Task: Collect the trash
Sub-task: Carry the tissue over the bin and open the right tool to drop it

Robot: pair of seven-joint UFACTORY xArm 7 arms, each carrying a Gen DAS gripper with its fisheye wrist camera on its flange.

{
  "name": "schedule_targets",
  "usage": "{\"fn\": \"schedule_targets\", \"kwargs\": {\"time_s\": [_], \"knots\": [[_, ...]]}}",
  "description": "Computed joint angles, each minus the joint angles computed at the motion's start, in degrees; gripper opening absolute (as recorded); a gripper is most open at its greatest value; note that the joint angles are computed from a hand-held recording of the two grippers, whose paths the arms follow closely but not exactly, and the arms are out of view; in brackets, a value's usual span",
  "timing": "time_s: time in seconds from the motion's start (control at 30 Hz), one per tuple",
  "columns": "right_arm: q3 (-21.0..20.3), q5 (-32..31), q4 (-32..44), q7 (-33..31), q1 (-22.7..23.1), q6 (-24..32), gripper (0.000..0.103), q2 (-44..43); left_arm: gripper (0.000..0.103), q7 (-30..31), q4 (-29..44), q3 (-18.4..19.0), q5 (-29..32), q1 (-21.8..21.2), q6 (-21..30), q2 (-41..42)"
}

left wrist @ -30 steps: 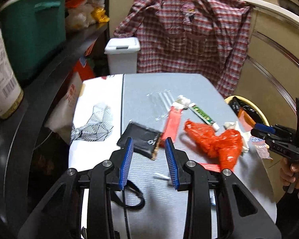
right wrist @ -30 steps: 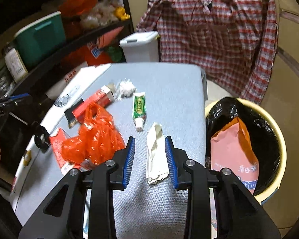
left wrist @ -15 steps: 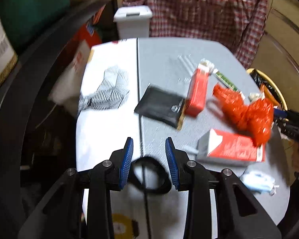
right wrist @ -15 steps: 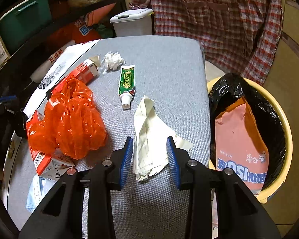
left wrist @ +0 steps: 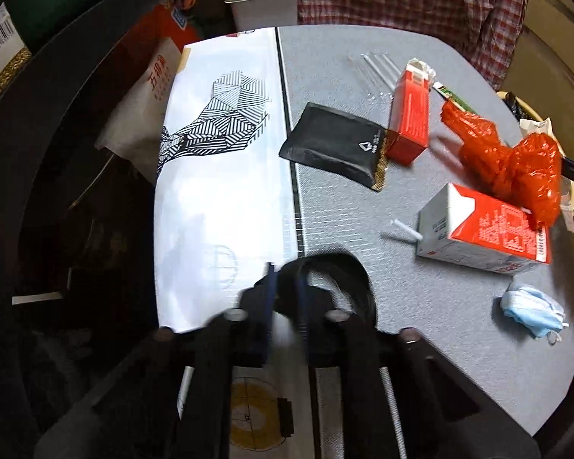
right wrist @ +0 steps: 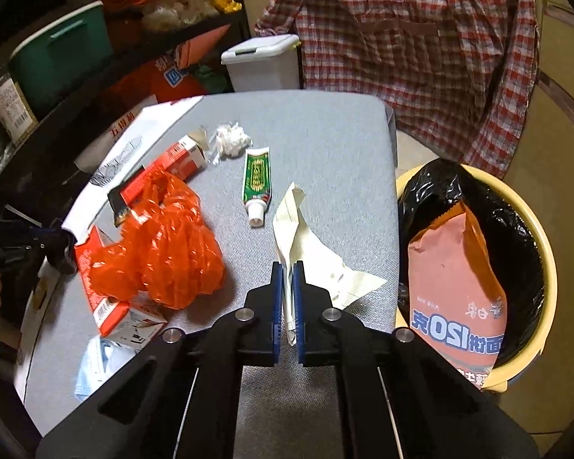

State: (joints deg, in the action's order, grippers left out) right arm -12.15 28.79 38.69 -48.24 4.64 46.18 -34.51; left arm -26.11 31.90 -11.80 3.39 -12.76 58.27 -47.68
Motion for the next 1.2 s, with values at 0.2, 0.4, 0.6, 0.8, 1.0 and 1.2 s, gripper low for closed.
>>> {"fn": "schedule_targets", "kwargs": {"time_s": [0.2,0.4,0.6,0.8,1.0,1.2], "knots": [[-1.66,1.4,0.25,-1.11,0.12,1.2,0.006,-2.77,0.001,-1.5,1.24,-1.22,0.68,0.07,-0.82,-1.06],[-3.53,2.85,0.64,-1.96,0.1,2.73,0.006,-5.63,0.001,-3.36,1.84,-2.11,1.49,0.52,-3.28,-2.48],[-5.29,3.19,1.05,-2.52,-0.52,4.31,0.006,-8.12,0.001,-6.31,3.6,-4.37,2.82,1.08,-6.52,-3.18],[-7.08,3.4,1.91,-2.88,-1.21,5.36,0.006,-9.7,0.001,-9.83,5.68,-7.27,4.78,1.51,-9.04,-2.86],[-9.06,3.88,3.29,-3.11,-1.94,6.31,0.006,-10.34,0.001,-13.74,8.76,-10.6,6.91,1.71,-10.46,-1.89],[-11.73,4.7,6.07,-3.79,-2.64,7.46,0.006,-9.21,0.001,-16.49,12.82,-13.02,8.28,1.1,-10.91,0.87]]}}
